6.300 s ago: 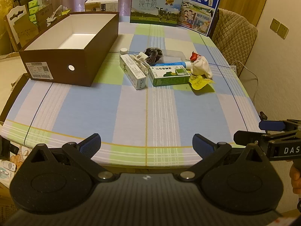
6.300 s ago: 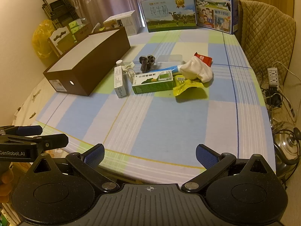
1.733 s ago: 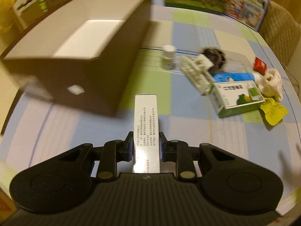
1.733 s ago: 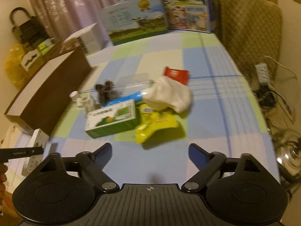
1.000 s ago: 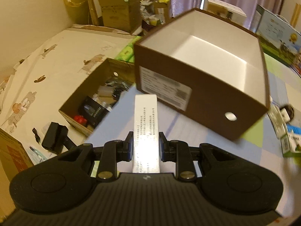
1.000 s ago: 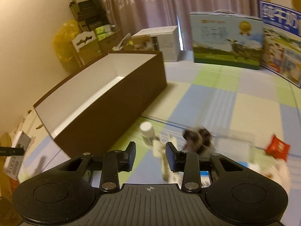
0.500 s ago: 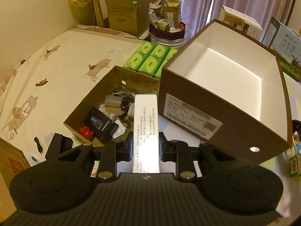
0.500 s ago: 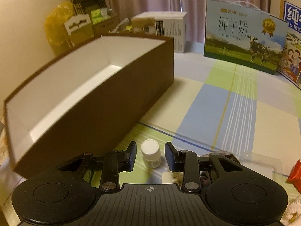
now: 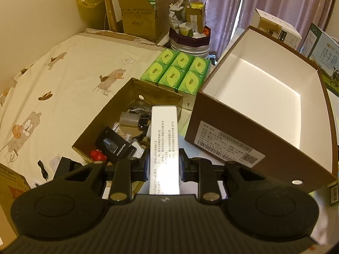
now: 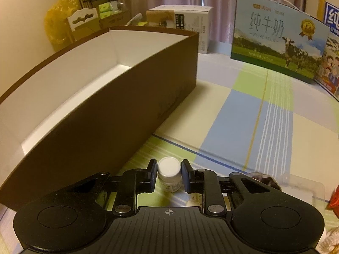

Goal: Organize objects
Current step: 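Lift the medicine box with the left tool while the right tool grasps the white pill bottle, then carry both items into the brown box and open both tools to release them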

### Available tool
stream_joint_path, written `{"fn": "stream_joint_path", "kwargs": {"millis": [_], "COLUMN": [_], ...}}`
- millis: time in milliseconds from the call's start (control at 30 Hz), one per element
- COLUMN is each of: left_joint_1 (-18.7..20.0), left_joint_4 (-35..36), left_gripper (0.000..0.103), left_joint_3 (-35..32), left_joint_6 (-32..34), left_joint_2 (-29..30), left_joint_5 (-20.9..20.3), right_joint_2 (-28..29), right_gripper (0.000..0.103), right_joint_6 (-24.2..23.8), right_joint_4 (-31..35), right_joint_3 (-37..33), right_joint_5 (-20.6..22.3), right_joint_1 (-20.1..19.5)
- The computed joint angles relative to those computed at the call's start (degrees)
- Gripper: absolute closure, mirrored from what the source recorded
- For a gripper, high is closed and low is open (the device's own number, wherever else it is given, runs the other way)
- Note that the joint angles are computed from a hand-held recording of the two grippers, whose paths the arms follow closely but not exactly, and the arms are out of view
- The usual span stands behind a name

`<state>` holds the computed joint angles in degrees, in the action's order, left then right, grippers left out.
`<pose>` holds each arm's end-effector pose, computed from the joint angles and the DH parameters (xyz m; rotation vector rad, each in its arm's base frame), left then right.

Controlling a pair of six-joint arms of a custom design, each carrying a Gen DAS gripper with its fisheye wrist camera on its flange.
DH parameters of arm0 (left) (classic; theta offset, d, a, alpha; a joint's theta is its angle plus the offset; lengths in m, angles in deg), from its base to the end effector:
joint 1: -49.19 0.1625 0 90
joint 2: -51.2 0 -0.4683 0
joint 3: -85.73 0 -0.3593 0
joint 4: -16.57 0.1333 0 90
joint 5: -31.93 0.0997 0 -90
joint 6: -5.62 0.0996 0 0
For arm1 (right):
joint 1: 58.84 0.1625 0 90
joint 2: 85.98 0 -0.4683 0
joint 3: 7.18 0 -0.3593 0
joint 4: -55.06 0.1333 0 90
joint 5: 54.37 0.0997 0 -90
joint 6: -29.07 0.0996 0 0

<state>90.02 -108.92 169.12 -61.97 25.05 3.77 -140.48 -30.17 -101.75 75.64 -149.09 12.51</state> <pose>-0.3775 -0.6184 -0.0139 -0.0989 2.1407 -0.8714 -0.1143 -0.7298 0.3577 0.8619 -2.4378 0.6350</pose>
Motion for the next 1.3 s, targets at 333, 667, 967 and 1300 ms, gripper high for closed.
{"fn": "stream_joint_path", "kwargs": {"millis": [333,667,967,1300], "left_joint_1": [-0.3,-0.9,0.2,2.4], "left_joint_4": [-3.0,-14.2,-24.1,-20.2], "left_gripper": [0.082,0.082,0.082,0.082], "left_joint_3": [-0.6,-6.3,-18.1,-30.2], "left_joint_6": [4.6,21.4,39.0,43.2], "left_joint_2": [-1.1,1.6,9.0,15.8], "left_joint_5": [1.1,2.3,-2.1,-6.5], "right_joint_2": [-4.7,-8.7,-6.7,-3.4], "right_gripper": [0.082,0.082,0.082,0.082], "right_joint_6": [3.8,4.5,3.4,2.7], "right_joint_4": [-0.2,6.3,7.7,8.3], "right_joint_3": [2.4,3.3,4.0,3.9], "right_joint_5": [3.9,13.5,12.6,7.7], "right_joint_1": [1.6,4.7,7.5,8.1]}}
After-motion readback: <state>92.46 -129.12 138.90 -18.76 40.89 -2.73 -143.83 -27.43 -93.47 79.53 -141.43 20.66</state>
